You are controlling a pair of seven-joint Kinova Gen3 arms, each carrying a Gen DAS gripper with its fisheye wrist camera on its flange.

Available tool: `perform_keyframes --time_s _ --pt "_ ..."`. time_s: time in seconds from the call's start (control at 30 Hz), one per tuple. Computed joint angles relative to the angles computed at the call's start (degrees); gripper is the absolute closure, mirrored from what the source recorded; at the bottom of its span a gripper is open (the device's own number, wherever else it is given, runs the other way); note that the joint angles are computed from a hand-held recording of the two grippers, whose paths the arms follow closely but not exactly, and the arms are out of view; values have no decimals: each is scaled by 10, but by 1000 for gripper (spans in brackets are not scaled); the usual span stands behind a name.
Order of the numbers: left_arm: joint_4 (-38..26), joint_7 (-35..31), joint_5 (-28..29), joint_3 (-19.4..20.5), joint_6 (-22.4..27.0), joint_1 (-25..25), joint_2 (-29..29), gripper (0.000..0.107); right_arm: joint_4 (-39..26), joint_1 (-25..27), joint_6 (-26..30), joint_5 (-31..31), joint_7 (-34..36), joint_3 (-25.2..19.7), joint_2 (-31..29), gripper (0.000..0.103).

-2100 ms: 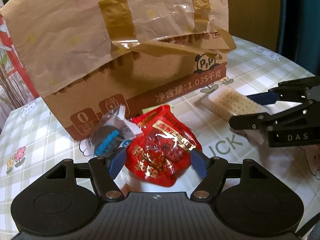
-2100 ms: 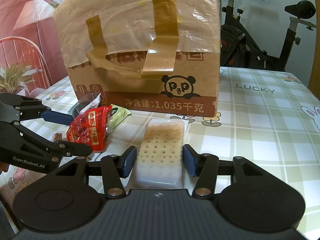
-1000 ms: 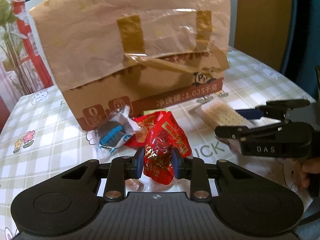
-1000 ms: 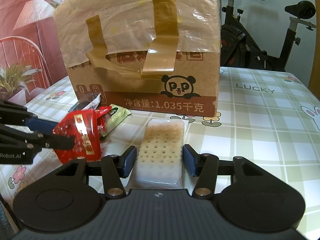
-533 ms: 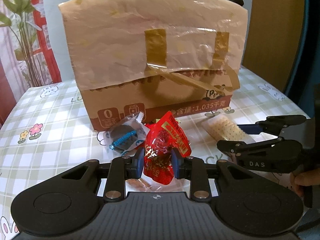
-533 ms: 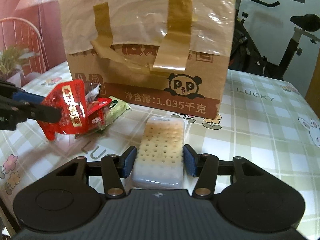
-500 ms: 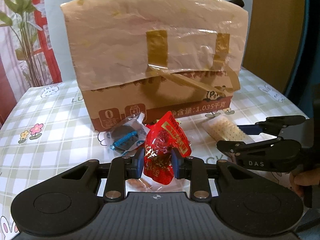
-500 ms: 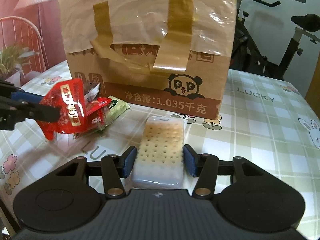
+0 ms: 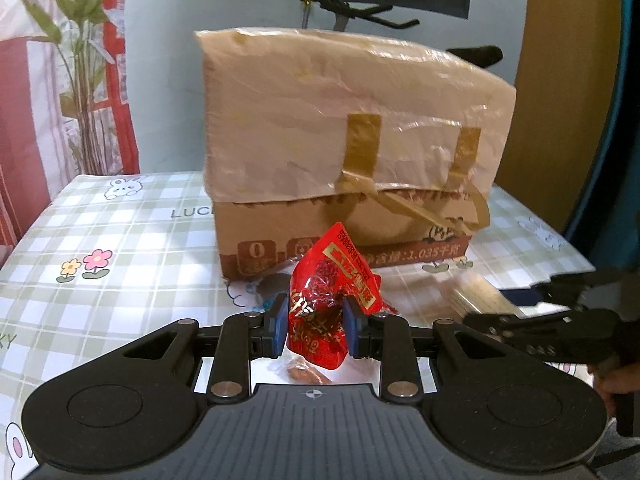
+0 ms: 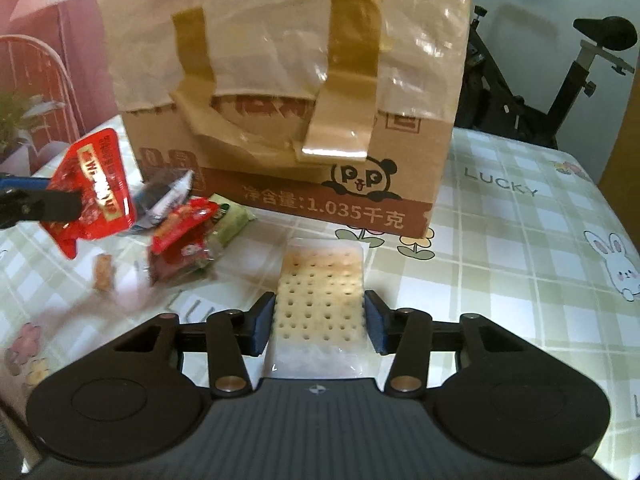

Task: Organize snacks
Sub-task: 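Close the left tool on the red snack bag while the right tool closes on the cracker packet, then carry the red bag and cracker packet over the box and open both tools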

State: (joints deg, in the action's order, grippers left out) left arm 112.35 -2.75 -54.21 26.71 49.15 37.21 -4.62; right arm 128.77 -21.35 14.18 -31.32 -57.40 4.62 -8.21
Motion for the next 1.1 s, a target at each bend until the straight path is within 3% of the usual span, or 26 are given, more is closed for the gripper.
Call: perform_keyframes --time_s 0.33,0.63,0.73,0.97,1.1 --pt "4 -20 -8 20 -14 -38 -54 78 -5 -11 46 53 -56 -3 -96 54" --pt "-37 -45 -68 58 -49 -122 -72 77 -65 -116 22 58 -60 69 -137 54" --pt "-68 -55 -97 61 -52 -139 -56 77 -93 -158 9 59 -46 102 -130 54" --pt "-153 -114 -97 2 -57 -125 10 77 -195 -238 11 23 22 195 -55 54" --pt "-192 -150 -66 -44 -68 -115 45 77 -263 -223 37 1 56 206 22 54"
